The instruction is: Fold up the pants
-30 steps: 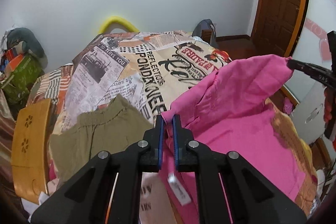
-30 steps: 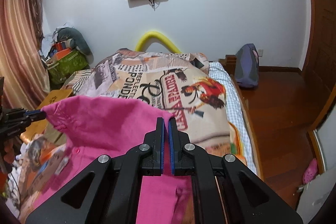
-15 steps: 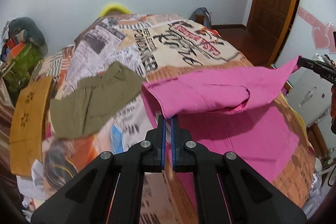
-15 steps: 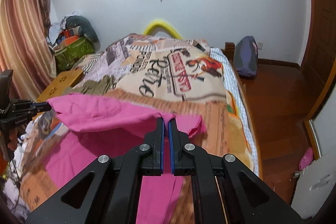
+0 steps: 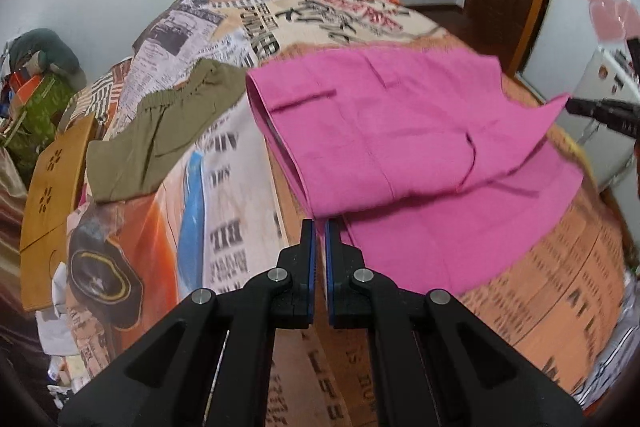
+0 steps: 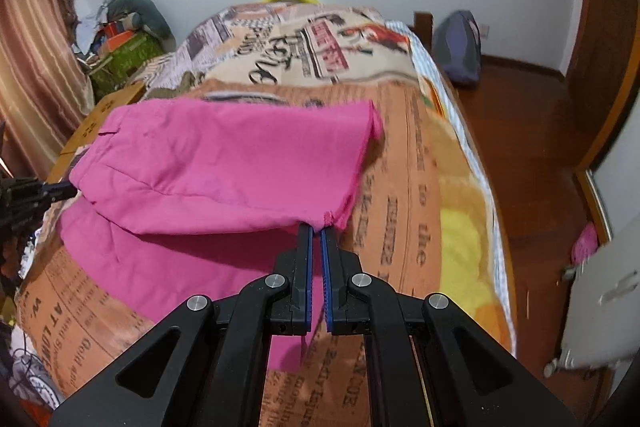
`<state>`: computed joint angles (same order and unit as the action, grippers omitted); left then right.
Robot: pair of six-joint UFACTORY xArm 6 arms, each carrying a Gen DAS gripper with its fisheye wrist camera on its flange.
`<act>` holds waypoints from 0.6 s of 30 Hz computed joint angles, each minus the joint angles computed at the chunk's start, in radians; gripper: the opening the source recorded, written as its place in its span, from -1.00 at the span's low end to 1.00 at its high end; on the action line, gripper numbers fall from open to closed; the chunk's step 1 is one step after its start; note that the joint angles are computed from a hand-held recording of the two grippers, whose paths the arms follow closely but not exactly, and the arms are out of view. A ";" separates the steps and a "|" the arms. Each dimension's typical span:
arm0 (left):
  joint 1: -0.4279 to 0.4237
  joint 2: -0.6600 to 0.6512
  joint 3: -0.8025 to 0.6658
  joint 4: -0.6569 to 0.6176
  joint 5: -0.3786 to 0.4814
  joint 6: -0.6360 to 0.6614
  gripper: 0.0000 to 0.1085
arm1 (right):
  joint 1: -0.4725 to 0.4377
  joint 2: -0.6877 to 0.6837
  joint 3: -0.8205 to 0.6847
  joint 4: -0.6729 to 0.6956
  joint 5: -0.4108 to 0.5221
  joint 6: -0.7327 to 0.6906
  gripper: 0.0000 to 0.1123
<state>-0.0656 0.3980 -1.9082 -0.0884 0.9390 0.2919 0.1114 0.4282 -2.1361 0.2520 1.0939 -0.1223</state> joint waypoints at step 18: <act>-0.045 -0.083 0.047 -0.029 -0.047 0.092 0.30 | 0.045 -0.125 0.136 0.012 -0.065 -0.060 -0.23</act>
<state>-0.1109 0.3149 -1.8611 -0.1169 0.8924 0.3841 0.1562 0.3036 -1.9998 0.2643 1.0285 -0.1822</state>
